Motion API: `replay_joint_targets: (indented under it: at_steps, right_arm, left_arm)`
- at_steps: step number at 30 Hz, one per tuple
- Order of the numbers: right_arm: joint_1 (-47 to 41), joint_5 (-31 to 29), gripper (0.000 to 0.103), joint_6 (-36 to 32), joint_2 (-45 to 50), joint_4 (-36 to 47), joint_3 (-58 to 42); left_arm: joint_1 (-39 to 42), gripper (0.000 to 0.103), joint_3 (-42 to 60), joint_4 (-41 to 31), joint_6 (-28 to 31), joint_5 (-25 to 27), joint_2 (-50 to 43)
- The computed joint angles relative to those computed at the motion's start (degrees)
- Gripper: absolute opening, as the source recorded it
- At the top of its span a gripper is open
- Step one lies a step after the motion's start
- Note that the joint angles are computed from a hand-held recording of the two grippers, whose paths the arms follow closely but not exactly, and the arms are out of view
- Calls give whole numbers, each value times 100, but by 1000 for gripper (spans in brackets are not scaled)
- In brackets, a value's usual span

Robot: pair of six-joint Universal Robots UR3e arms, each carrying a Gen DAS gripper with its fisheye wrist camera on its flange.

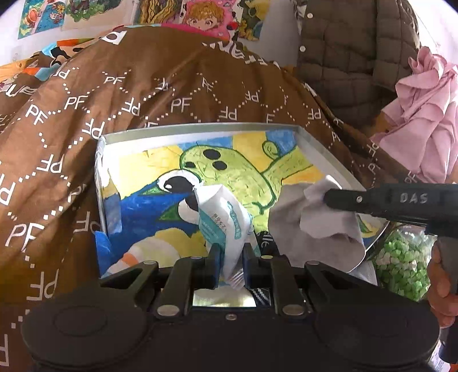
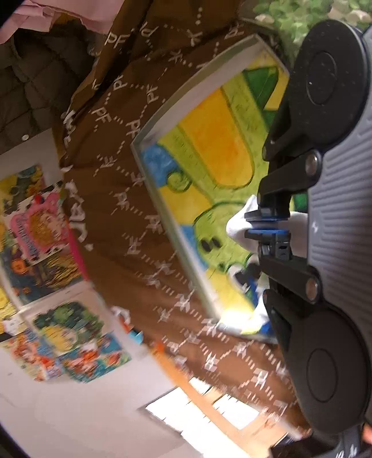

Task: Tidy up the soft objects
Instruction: 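Open both tools to drop the wipes packet and grey cloth into the tray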

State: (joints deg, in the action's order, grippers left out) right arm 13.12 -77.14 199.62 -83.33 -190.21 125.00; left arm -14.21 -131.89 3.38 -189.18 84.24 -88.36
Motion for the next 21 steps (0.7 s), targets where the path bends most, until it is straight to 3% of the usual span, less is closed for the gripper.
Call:
replay_joint_targets:
  at_steps: [6,9,11,16,21]
  right_arm:
    - [48,-198,20,-112,-147,639,-56]
    - [-25,-143,32,-120,-368,801,36]
    - [7,-265,46,-208,-535,938,37]
    - [-83,-317,58,-296,-1141,1368,153]
    - [-185,-405,76,-351,-2018,1869,340]
  left_arm:
    - [-168,19,251,-618,-16,232,73]
    - [-296,23,333,-755,-102,427,82]
    - [-411,34,418,-902,-199,612,119]
    - [-635,63,449,-1116,-508,915,445]
    - [-1097,71,410,-1257,-852,1426,928]
